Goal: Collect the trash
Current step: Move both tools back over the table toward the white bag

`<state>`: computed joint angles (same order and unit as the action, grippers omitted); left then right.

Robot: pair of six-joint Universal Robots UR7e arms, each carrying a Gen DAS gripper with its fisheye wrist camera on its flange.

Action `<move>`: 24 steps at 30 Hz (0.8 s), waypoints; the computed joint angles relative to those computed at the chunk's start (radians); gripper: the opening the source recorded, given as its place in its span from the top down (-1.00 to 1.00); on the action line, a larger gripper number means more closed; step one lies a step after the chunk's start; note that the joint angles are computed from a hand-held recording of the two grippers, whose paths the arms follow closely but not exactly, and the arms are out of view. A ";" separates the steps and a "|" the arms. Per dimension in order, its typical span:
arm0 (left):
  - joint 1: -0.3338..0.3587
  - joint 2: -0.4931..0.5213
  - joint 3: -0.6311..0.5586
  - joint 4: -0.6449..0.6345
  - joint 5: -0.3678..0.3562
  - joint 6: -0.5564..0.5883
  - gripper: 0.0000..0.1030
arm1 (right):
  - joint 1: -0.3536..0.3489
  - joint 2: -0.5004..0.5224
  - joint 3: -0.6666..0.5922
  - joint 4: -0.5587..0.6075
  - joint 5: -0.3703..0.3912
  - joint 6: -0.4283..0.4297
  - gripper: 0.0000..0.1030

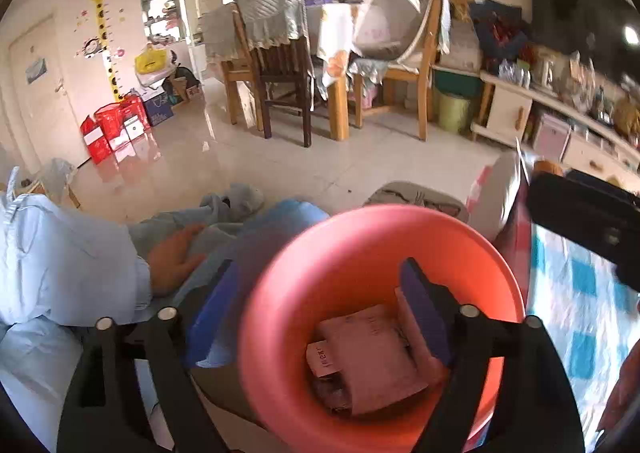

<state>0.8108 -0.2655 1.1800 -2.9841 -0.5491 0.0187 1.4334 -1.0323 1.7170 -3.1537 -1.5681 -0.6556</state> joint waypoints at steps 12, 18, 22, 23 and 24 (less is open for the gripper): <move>-0.118 0.018 -0.023 -0.092 -0.053 0.049 -0.75 | -0.211 -0.403 0.320 -0.192 0.033 0.049 -0.81; -0.186 0.165 -0.180 0.052 -0.196 -0.002 -0.83 | -0.448 -0.600 0.435 -0.205 0.061 0.057 -0.81; -0.225 0.331 -0.403 0.222 -0.294 -0.030 -0.83 | -0.588 -0.670 0.440 -0.202 0.102 0.012 -0.84; -0.234 0.387 -0.484 0.267 -0.324 -0.031 -0.83 | -0.627 -0.680 0.429 -0.192 0.120 -0.008 -0.84; -0.242 0.427 -0.535 0.293 -0.342 -0.031 -0.83 | -0.645 -0.678 0.410 -0.174 0.128 -0.022 -0.84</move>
<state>0.5684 0.1611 0.6449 -2.6908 -0.8906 -0.0125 0.7883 -1.7102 2.1273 -3.3276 -1.4402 -0.6776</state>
